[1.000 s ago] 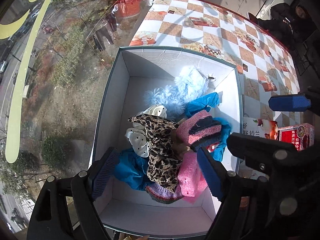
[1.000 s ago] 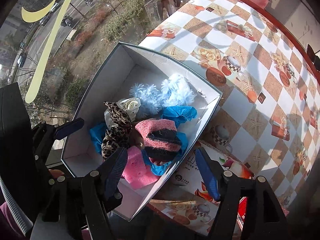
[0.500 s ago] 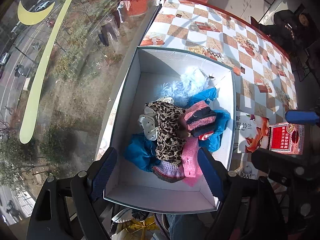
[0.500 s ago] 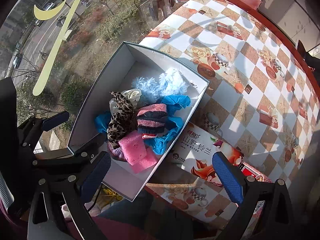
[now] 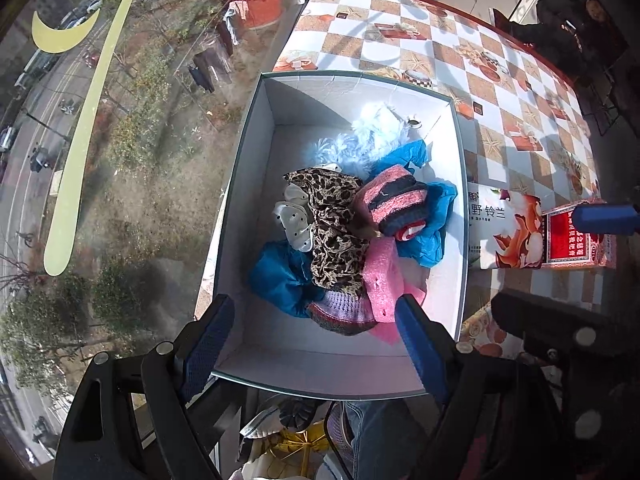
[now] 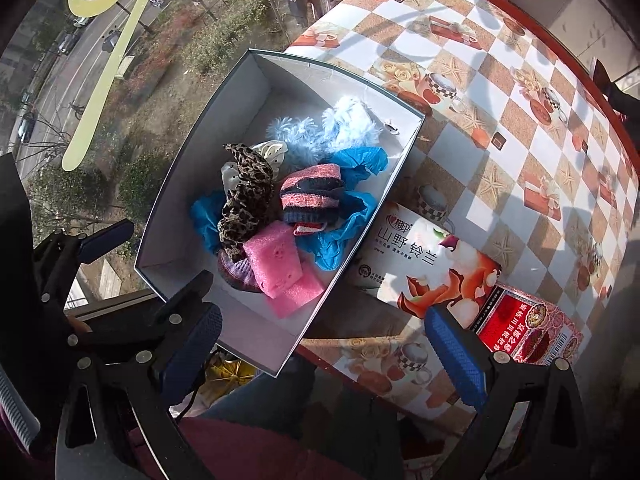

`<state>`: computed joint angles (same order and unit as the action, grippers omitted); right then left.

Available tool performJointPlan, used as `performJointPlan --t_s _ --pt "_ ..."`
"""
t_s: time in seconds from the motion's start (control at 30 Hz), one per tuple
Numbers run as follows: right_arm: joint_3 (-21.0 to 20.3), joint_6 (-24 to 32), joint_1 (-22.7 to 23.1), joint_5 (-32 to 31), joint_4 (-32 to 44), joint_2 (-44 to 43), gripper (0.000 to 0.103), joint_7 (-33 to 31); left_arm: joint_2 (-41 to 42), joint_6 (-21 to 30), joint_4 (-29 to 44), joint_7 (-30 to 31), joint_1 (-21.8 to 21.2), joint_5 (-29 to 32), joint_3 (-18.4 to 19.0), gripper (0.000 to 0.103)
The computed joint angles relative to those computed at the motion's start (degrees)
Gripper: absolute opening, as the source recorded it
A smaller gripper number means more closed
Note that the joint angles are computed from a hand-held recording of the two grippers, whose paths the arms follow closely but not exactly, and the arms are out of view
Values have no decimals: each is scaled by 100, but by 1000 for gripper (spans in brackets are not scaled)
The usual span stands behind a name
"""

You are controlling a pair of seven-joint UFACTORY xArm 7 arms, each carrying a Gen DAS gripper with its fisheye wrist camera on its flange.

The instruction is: Organize soft objects

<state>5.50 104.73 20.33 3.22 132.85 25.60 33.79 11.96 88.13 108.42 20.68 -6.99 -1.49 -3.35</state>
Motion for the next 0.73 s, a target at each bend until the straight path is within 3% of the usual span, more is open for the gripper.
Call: performJointPlan --t_s 0.37,0.6,0.73 --pt "-45 274 187 -183 546 295 102 73 -1 20 13 190 94 -76 27 85" --pt "-130 654 397 -349 1309 724 102 90 27 44 12 252 171 -130 59 85" --pt "-189 901 483 -369 1862 1043 102 111 -53 -43 -92 380 350 -554 78 85"
